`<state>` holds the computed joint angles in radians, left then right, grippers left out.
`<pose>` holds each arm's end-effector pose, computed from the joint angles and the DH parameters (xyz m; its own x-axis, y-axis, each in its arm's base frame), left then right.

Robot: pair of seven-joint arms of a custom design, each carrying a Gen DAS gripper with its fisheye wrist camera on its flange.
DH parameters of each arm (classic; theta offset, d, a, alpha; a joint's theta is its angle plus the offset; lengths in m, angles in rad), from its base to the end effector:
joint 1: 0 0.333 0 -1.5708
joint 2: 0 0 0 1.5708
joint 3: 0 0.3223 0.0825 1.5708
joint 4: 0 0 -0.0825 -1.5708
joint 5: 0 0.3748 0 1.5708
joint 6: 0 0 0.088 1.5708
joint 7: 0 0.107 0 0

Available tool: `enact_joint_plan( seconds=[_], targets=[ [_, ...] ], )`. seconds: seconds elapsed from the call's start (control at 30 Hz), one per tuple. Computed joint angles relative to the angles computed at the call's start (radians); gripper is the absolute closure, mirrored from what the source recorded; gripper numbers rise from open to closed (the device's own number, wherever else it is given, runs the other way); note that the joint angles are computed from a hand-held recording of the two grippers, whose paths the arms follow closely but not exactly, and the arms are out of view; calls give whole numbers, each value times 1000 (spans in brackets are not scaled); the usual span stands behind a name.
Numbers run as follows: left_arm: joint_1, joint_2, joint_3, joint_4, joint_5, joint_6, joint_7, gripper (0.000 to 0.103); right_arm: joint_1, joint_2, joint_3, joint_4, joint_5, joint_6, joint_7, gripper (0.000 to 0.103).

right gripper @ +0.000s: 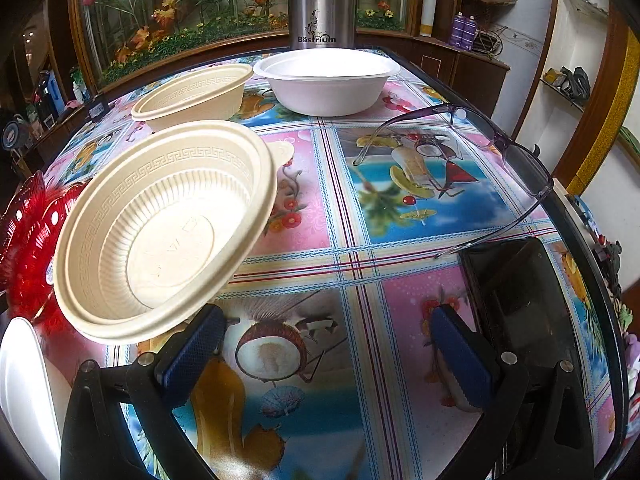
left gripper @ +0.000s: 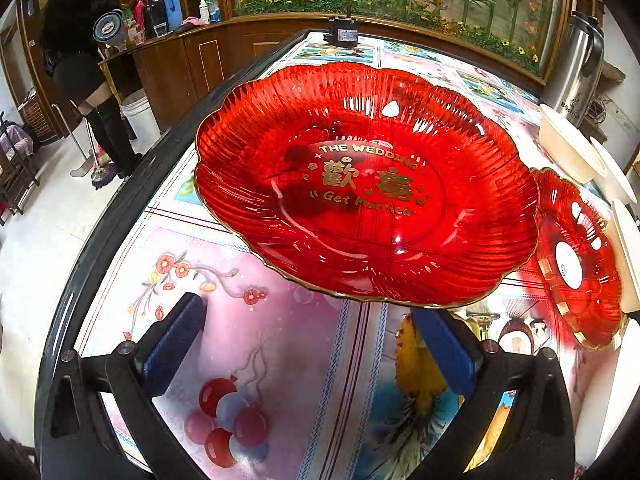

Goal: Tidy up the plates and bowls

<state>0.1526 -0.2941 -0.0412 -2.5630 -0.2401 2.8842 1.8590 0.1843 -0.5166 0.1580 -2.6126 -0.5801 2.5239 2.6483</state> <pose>0.4539 0.0640 0.4499 0.0326 -0.9995 0.0047 -0.8113 -0.0292 -0.5839 0.3768 0.1428 0.4722 -0.3311 -0.9433 0.0255 -0.7631 0.2518 -0.5952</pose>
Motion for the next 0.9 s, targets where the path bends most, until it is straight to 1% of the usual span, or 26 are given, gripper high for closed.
enact_joint_plan(
  seconds=[0.63, 0.73, 0.77, 0.8, 0.83, 0.87, 0.9],
  targets=[
    [0, -1, 2, 1, -1, -4, 2, 0, -1, 1, 1, 1, 2, 0, -1, 0],
    [1, -8, 1, 7, 5, -32, 4, 0, -2, 1, 2, 2, 1, -2, 3, 0],
    [7, -14, -3, 9, 15, -53, -3, 0, -2, 2, 3, 3, 0, -2, 5, 0],
    [5, -23, 5, 7, 13, -75, 7, 0, 1, 2, 1, 3, 3, -3, 0, 0],
    [9, -37, 6, 5, 20, -105, 8, 0, 18, -3, -17, 0, 21, -2, -37, 0],
    [9, -56, 13, -3, 16, -124, 16, 0, 49, -14, -52, -10, 54, 6, -112, 0],
    [-10, -75, 36, -16, -16, -127, 45, 0, 76, -24, -81, -20, 87, 15, -186, 0]
  ],
)
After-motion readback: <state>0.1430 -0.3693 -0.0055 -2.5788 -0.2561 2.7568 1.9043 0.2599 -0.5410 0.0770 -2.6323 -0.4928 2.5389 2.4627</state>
